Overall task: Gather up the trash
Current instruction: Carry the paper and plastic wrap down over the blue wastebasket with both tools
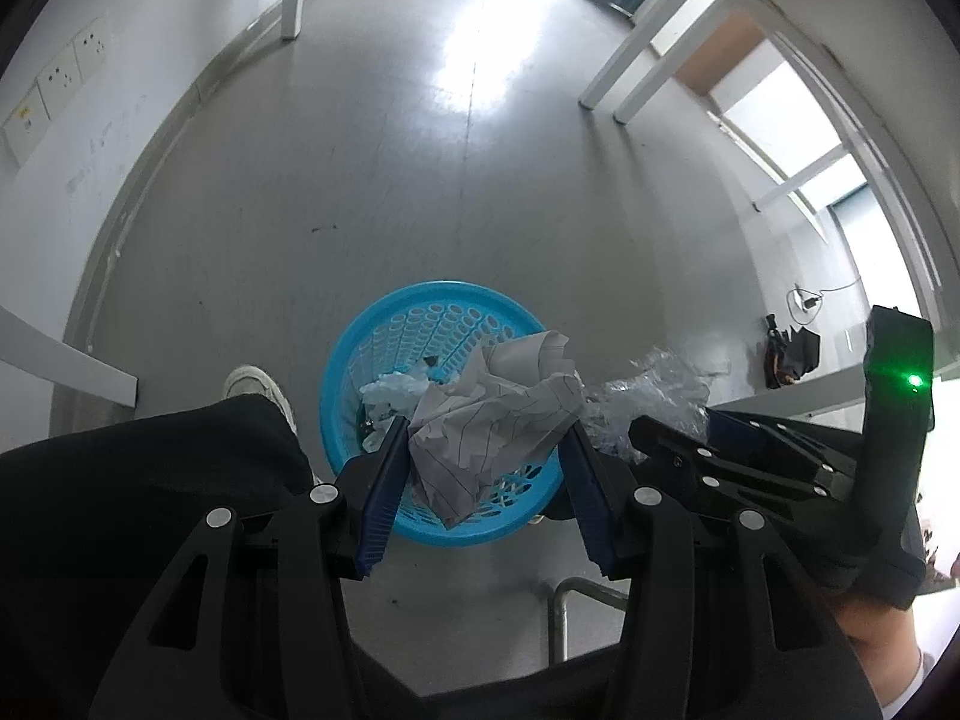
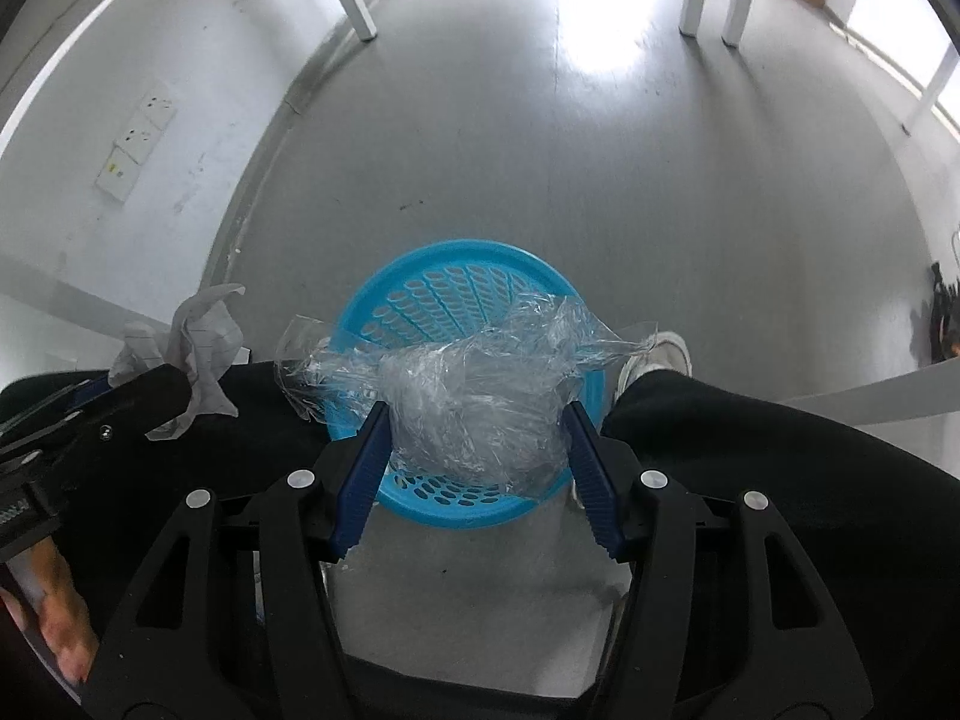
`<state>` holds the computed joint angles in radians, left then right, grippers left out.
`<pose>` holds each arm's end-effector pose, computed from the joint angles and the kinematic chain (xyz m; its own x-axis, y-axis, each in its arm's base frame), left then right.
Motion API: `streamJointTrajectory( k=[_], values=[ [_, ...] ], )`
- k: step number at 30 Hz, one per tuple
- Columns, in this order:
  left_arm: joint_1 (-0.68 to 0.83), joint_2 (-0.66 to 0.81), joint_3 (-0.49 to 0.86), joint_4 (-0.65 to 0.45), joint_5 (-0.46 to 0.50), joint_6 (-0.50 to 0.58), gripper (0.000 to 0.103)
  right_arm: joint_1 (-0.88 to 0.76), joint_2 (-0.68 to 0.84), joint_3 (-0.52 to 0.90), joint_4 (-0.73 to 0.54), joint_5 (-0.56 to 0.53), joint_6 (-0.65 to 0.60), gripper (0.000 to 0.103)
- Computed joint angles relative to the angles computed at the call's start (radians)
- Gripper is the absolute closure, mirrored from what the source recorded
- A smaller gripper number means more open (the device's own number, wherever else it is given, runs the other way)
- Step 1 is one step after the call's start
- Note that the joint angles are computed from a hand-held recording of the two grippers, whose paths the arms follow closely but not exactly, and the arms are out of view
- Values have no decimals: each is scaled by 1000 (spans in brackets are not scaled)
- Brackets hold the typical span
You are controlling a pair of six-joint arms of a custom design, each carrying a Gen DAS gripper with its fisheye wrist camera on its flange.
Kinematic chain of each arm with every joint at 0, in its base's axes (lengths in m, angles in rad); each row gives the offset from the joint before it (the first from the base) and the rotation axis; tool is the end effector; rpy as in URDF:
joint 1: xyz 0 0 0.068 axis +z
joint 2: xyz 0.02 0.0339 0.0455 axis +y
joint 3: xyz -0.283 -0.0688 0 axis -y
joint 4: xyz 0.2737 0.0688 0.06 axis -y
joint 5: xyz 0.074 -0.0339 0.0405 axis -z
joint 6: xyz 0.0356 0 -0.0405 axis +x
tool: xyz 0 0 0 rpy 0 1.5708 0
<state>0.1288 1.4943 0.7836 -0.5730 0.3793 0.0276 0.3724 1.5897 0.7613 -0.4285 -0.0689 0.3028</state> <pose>0.2747 0.0223 0.1599 -0.9512 -0.0973 -0.2929 0.0109 0.9377 -0.3472 0.2678 0.1072 0.1312 -0.9598 -0.0555 -0.2752 -0.1012 0.9828 0.1546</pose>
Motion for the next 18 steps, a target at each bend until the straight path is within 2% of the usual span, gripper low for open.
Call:
streamJointTrajectory(
  k=[7,13,18],
  values=[
    [-35,150,62,44,-37,-33,53,-61,176,79,19,-48,13,48],
    [-39,315,156,46,-48,-85,53,-85,302,140,31,-70,27,48],
    [-44,396,197,43,-53,-109,52,-111,404,189,33,-96,40,47]
  ],
)
